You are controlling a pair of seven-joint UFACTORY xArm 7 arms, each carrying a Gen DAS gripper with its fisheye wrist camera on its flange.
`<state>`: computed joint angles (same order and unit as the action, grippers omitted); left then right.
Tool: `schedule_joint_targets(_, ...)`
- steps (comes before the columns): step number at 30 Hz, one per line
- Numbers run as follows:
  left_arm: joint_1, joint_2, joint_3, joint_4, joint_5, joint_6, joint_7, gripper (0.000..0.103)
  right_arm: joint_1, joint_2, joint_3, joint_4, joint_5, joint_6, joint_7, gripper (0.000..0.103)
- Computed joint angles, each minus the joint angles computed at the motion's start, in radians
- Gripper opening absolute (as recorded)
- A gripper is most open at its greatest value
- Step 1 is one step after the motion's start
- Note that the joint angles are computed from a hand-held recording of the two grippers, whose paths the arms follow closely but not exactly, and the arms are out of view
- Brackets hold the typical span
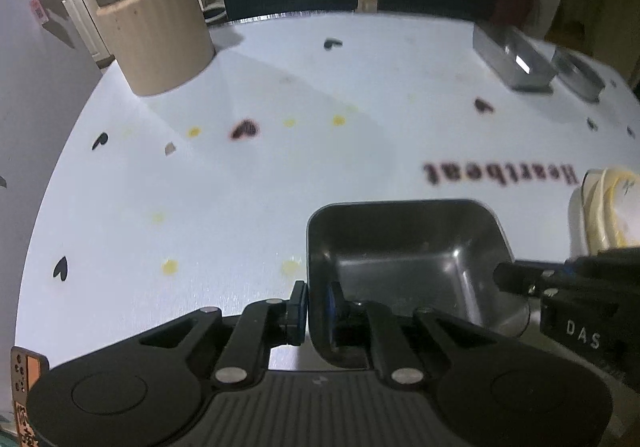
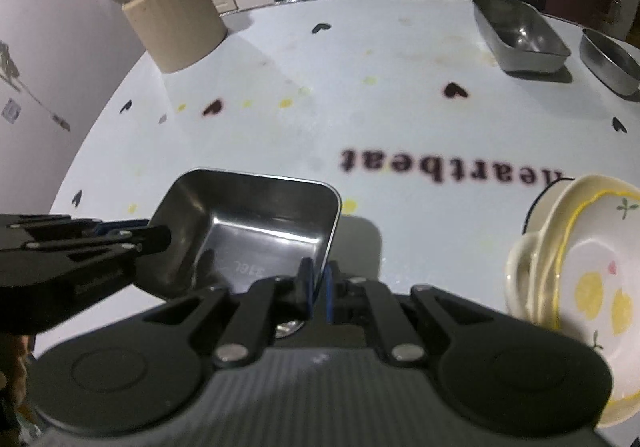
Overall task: Organize plates and bowls
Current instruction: 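Carry the steel tray with both tools beside the floral bowl stack and lower it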
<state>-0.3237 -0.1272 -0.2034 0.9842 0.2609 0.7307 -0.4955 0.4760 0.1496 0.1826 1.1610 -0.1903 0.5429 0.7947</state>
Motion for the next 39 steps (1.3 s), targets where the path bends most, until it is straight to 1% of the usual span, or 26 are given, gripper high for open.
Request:
schedule_joint_targets(2, -0.002, 0.008, -0.001, 0.006, 0.001, 0.017, 0.010, 0.011, 0.000, 0.009, 0.003, 0.010, 0.007, 0.012, -0.013, 0.008)
schedule_joint_targets(5, -0.003, 0.011, 0.003, 0.003, -0.004, 0.016, 0.023, 0.017, 0.003, 0.027, 0.004, 0.027, 0.015, 0.025, -0.025, 0.008)
schedule_joint_targets(6, -0.003, 0.011, 0.002, 0.002, -0.001, 0.015, 0.021, 0.017, 0.003, 0.029, 0.005, 0.028, 0.023, 0.025, -0.030, 0.008)
schedule_joint_targets(12, 0.000, 0.017, 0.003, 0.002, 0.019, -0.002, -0.005, 0.018, 0.003, 0.046, -0.002, 0.031, 0.048, -0.016, -0.033, 0.008)
schedule_joint_targets(15, -0.002, 0.028, 0.007, 0.005, 0.000, -0.009, 0.001, 0.021, 0.005, 0.049, -0.006, 0.029, 0.047, -0.023, -0.030, 0.008)
schedule_joint_targets(20, -0.009, 0.048, 0.007, 0.021, -0.010, 0.018, 0.025, 0.021, 0.004, 0.062, -0.004, 0.048, 0.057, 0.012, -0.046, 0.008)
schedule_joint_targets(23, -0.010, 0.049, 0.010, 0.020, -0.010, 0.013, 0.026, 0.021, 0.002, 0.073, 0.000, 0.062, 0.074, 0.036, -0.072, 0.008)
schedule_joint_targets(35, -0.010, 0.047, 0.010, 0.015, -0.006, 0.008, 0.028, 0.021, 0.002, 0.070, -0.005, 0.041, 0.091, -0.001, -0.076, 0.008)
schedule_joint_targets(37, -0.010, 0.049, 0.011, 0.016, -0.006, 0.008, 0.028, 0.024, 0.003, 0.069, -0.006, 0.040, 0.086, -0.001, -0.071, 0.008)
schedule_joint_targets(39, -0.010, 0.048, 0.011, 0.016, -0.003, 0.009, 0.030, 0.024, 0.003, 0.068, -0.006, 0.039, 0.087, 0.001, -0.071, 0.010)
